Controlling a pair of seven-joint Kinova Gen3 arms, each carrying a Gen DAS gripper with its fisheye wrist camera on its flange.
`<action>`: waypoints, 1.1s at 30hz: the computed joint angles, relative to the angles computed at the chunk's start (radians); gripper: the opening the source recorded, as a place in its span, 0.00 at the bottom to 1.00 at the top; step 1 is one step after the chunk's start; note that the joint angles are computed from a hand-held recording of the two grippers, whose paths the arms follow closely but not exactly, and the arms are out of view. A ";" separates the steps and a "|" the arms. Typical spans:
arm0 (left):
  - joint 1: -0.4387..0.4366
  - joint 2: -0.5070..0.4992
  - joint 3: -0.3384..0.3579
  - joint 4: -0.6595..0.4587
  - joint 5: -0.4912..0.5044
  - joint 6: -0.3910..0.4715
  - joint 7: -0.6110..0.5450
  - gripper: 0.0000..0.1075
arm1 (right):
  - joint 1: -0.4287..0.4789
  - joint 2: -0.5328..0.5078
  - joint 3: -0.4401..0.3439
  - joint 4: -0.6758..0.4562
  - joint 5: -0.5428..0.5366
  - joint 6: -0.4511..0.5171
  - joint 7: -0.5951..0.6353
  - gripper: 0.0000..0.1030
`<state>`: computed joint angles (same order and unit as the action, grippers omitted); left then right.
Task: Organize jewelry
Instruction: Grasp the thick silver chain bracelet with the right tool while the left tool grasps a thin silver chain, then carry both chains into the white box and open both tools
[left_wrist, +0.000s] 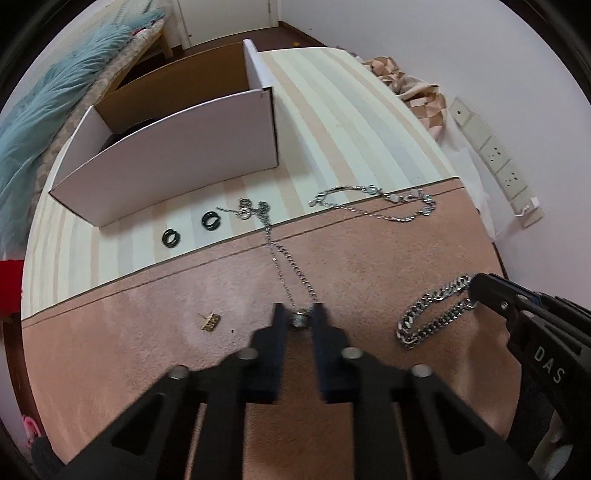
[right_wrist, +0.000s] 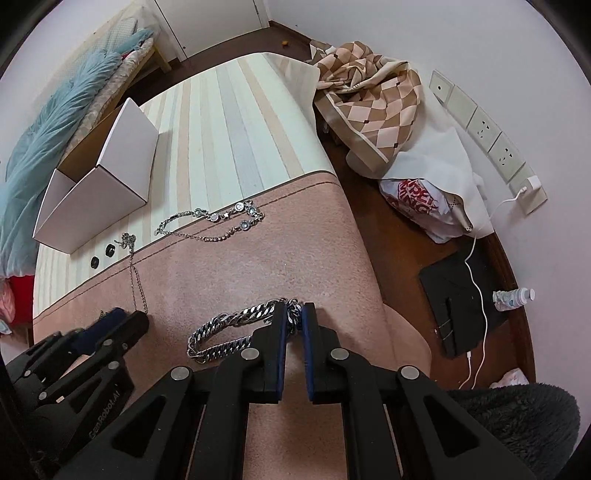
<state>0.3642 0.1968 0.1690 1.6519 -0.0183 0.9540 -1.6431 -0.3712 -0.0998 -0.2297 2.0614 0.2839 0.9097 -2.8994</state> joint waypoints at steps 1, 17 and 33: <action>-0.004 -0.003 0.001 0.004 0.008 -0.001 -0.007 0.07 | -0.001 0.000 -0.002 -0.003 0.000 0.000 -0.003 0.08; -0.227 -0.146 -0.077 -0.048 0.311 0.143 -0.293 0.07 | 0.023 -0.084 0.013 -0.095 -0.170 -0.049 0.215 0.08; -0.352 -0.026 -0.092 -0.526 0.455 0.393 -0.353 0.07 | 0.062 0.076 0.070 -0.492 -0.273 -0.012 0.540 0.08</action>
